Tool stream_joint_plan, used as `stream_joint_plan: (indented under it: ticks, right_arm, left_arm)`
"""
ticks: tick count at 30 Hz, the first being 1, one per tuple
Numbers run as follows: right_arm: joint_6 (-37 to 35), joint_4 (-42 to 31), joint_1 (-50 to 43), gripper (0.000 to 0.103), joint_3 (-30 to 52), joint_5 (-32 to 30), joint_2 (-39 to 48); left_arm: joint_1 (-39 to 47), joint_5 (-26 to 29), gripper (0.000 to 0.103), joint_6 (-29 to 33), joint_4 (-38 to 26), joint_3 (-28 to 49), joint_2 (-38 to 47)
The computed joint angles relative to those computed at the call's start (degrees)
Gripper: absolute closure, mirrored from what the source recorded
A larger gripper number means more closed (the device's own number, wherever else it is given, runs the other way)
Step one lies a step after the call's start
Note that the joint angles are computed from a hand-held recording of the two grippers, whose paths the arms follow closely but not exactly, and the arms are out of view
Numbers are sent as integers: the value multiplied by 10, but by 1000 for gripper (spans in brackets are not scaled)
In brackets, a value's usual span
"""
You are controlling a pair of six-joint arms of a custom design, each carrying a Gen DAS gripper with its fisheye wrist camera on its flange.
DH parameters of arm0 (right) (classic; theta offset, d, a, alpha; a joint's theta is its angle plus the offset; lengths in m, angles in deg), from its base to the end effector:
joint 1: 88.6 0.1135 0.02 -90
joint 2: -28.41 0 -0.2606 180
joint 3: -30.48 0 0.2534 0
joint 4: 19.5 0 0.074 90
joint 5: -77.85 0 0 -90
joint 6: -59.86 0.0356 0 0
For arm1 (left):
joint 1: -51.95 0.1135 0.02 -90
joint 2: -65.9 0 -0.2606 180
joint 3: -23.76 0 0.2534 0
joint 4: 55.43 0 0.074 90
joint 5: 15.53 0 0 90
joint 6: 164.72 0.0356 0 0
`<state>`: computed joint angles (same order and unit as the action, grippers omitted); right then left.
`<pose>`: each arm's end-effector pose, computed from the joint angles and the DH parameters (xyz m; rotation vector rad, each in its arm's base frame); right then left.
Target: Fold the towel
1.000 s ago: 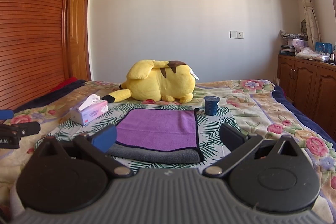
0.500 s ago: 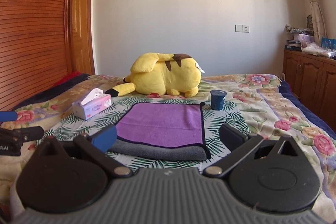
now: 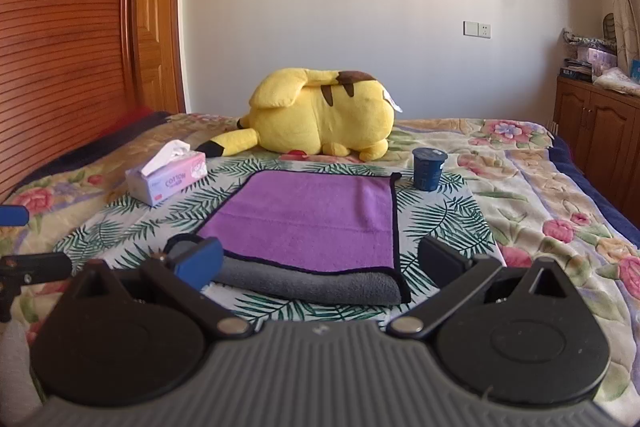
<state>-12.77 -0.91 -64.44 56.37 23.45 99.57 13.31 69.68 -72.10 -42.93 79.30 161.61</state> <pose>0.1966 0.0655 0.1339 0.2645 1.9297 -0.1559 0.2647 -0.2078 0.1585 0.6787 1.9511 -0.3040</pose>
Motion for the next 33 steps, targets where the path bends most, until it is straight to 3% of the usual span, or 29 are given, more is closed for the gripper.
stream_joint_plan:
  ticks: [7, 14, 16, 18, 33]
  right_arm:
    - [-30, 25, -59, 0, 18, -71, 42]
    - [-57, 44, -111, 1, 42, -129, 91]
    - [-62, 44, -127, 10, 51, -151, 104]
    - [-63, 45, -140, 12, 58, -170, 117]
    - [-75, 45, -232, 15, 115, -271, 204]
  left_arm:
    - [15, 35, 29, 11, -35, 69, 55]
    - [29, 59, 32, 19, -57, 116, 101]
    - [32, 64, 36, 23, -66, 130, 114]
    - [33, 63, 37, 27, -70, 144, 128]
    - [55, 77, 53, 25, -120, 277, 241]
